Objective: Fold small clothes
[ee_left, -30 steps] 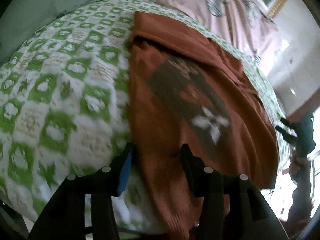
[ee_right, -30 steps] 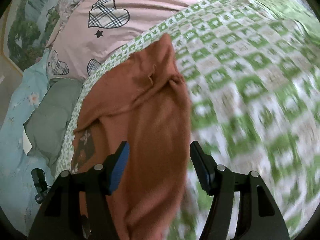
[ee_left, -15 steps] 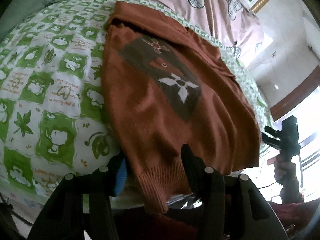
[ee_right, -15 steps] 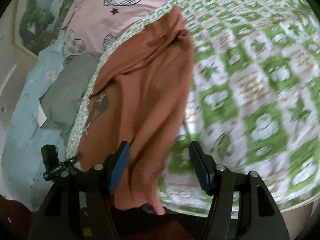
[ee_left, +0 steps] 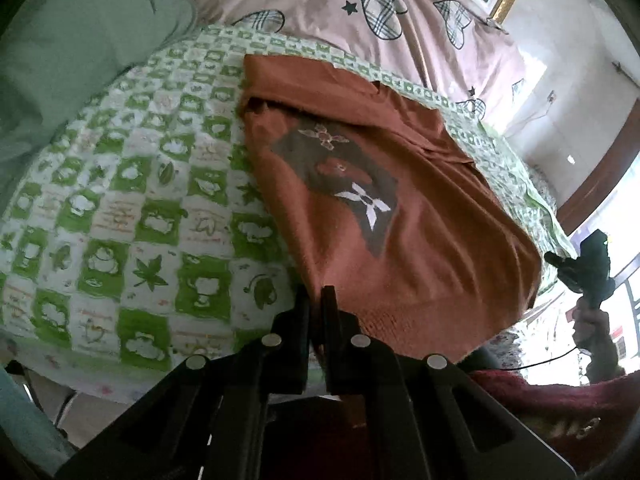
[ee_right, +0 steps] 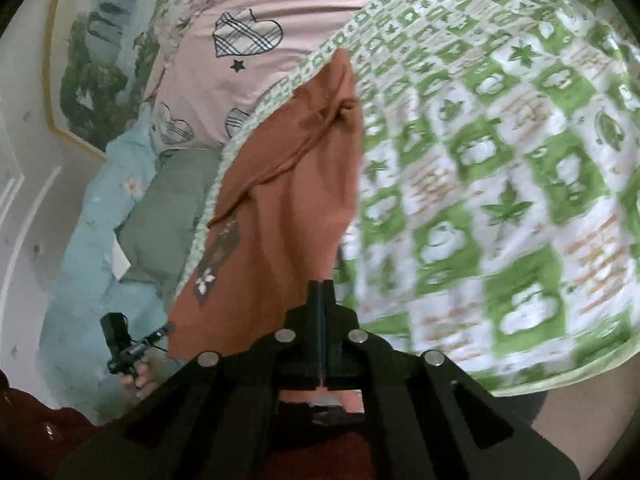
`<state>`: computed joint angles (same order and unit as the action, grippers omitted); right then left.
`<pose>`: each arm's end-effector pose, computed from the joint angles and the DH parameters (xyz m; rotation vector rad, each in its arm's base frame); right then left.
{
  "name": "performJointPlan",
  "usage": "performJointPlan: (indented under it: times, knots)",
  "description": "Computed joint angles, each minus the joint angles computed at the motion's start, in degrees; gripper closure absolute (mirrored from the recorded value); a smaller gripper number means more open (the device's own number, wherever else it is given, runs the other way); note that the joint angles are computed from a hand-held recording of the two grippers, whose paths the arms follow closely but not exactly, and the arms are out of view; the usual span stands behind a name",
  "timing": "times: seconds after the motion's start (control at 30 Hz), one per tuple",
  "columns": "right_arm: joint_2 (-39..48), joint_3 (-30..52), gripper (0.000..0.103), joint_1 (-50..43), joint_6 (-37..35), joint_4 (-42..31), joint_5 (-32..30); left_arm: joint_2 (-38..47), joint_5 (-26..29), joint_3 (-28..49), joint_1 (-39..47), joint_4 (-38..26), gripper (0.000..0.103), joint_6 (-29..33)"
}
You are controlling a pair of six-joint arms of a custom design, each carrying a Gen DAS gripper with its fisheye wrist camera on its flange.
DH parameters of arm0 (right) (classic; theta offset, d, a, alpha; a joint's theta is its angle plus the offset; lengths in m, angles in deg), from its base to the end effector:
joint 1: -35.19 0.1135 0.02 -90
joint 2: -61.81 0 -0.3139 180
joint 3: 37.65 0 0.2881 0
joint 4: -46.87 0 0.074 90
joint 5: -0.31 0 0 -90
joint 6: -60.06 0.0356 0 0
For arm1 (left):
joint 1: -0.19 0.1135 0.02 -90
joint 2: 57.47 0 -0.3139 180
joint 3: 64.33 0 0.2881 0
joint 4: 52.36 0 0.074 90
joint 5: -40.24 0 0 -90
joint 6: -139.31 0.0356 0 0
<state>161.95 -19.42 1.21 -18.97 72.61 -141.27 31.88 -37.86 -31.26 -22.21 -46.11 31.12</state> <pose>0.1560 -0.0715 0.0574 0.5528 2.1981 0.9258 0.2249 -0.1006 0.1043 0.1865 2.4947 -0.5597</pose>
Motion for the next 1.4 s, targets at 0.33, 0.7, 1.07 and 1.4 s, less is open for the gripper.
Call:
performJointPlan:
  times: [0.33, 0.7, 1.07, 1.4]
  knots:
    - [7.64, 2.08, 0.072, 4.45, 2.89, 5.27, 2.58, 10.75, 4.47, 1.12, 2.09, 4.94, 0.075, -1.50]
    - [11.16, 6.14, 0.032, 8.57, -2.34, 4.54, -2.79, 16.86, 10.98, 0.60, 3.62, 15.39, 0.040, -3.07]
    - [20.95, 5.04, 0.095, 17.27, 4.24, 19.60, -2.10, 19.83, 11.83, 3.51, 0.68, 14.40, 0.097, -0.22]
    - [23.88, -0.35, 0.095, 9.16, 10.09, 37.68, -16.53, 5.91, 12.73, -4.44, 1.49, 22.16, 0.099, -6.35]
